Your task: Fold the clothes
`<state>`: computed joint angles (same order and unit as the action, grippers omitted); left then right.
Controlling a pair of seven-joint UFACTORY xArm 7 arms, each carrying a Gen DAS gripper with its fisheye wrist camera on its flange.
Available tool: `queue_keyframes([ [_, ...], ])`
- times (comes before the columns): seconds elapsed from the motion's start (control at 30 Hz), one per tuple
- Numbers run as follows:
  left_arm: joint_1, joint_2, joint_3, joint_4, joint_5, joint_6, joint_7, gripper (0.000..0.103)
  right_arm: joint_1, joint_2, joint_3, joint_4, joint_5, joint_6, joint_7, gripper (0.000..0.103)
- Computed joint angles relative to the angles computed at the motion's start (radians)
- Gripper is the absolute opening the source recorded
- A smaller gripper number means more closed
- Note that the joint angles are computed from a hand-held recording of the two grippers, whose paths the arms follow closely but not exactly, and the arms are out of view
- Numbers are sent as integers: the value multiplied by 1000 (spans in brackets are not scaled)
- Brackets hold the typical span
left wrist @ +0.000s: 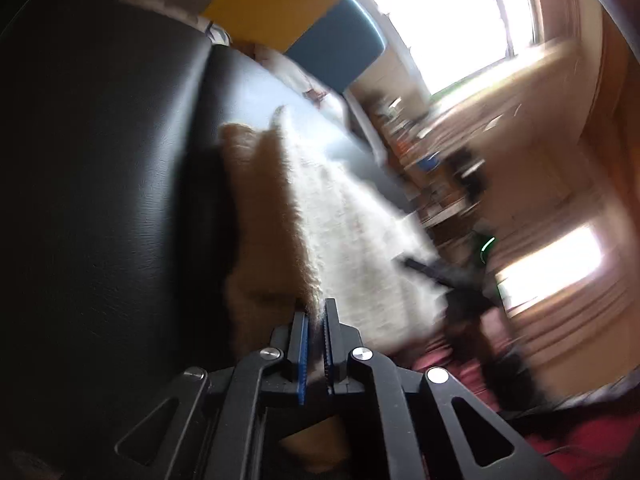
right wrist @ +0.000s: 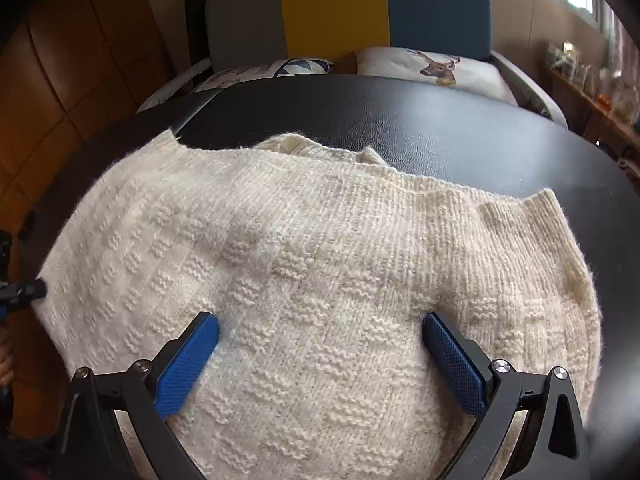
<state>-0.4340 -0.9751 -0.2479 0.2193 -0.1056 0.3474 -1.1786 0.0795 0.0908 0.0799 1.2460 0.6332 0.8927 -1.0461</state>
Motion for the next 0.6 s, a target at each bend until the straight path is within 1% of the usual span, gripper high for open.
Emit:
queue_keyframes([
  [0.03,-7,8,-3,-9,-53,19,22,5,-4,4,-3,6,5,13,-3,103],
  [0.07,-10,-4,-10,-27,-66,-3,5,5,-4,3,-2,1,8,5,-7,103],
  [0.1,-24,-15,-2,-52,-36,-47,-43,5,-3,1,0,-6,10,-6,-12,103],
  [0.17,-26,-28,-3,-51,-32,-54,-55,7,-2,-2,1,-15,13,-20,-19,103],
  [0.23,-27,-42,13,-65,-37,-94,-63,13,-1,-5,1,-19,16,-24,-21,103],
  [0.27,8,-31,22,-58,-24,-127,-55,17,-2,-6,0,-19,23,-24,-26,103],
  [0.3,37,-44,15,-63,-14,-146,-59,19,-4,-6,0,-20,30,-23,-33,103],
  [0.33,62,-41,24,-53,0,-143,-46,20,-4,-6,-1,-20,34,-24,-35,103],
  [0.37,87,-33,36,-38,14,-137,-27,21,-4,-5,-1,-20,38,-26,-37,103],
  [0.47,102,85,129,25,34,-162,87,21,-5,-10,-1,-28,53,-29,-48,103],
  [0.6,74,237,240,118,12,-160,249,21,-9,-18,-6,-40,82,-24,-77,103],
])
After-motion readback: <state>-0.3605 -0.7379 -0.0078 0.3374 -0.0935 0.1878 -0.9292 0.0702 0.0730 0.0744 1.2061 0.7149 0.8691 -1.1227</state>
